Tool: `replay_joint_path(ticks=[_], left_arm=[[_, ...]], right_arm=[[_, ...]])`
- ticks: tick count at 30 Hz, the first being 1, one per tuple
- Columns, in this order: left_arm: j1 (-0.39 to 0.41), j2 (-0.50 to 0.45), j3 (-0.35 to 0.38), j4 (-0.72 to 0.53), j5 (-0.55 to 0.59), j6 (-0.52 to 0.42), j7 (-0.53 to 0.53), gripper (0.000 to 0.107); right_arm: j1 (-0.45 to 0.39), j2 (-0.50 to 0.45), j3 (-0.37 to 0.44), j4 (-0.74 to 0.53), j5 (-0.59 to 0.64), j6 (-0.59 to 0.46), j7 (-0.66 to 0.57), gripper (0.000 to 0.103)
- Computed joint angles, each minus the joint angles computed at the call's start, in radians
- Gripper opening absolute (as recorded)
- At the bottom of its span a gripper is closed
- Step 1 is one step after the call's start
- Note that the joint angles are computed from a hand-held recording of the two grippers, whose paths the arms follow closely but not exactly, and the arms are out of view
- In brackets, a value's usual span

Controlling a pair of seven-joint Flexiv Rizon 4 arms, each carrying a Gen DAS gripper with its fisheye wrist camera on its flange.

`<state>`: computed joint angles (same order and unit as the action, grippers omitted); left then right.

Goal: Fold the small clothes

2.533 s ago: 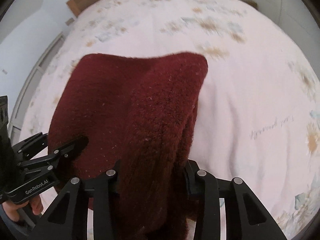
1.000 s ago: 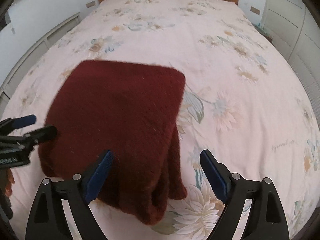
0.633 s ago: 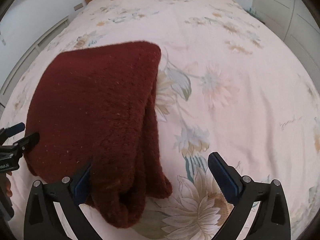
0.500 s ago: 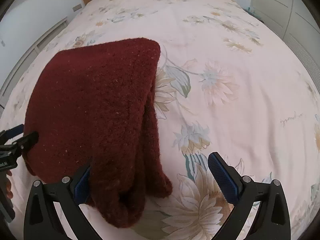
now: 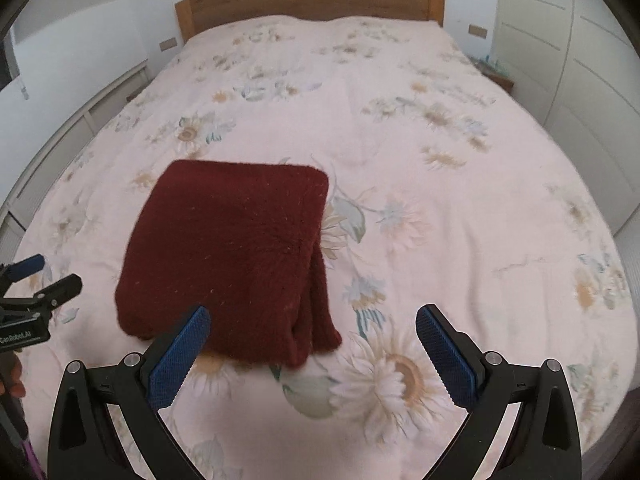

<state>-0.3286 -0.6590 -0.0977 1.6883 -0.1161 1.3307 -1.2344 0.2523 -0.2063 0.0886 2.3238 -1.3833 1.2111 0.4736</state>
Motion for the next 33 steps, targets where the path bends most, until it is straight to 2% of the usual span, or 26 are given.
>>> replay_joint_path(ticks=[5, 9, 16, 33], left_arm=[[0.001, 0.097, 0.014, 0.100, 0.019, 0.046, -0.015, 0.102], [0.020, 0.159, 0.003, 0.174, 0.008, 0.061, -0.018, 0.102], [-0.001, 0.194, 0.054, 0.223, 0.053, 0.064, -0.057, 0.102], [-0.003, 0.209, 0.073, 0.246, 0.099, 0.055, -0.100, 0.102]], right_arm=[[0.040, 0.103, 0.061, 0.060, 0.130, -0.113, -0.056, 0.103], [0.056, 0.169, 0.095, 0.109, 0.201, -0.149, -0.051, 0.103], [0.088, 0.226, 0.139, 0.153, 0.309, -0.216, -0.083, 0.103], [0.103, 0.242, 0.154, 0.165, 0.370, -0.231, -0.129, 0.103]])
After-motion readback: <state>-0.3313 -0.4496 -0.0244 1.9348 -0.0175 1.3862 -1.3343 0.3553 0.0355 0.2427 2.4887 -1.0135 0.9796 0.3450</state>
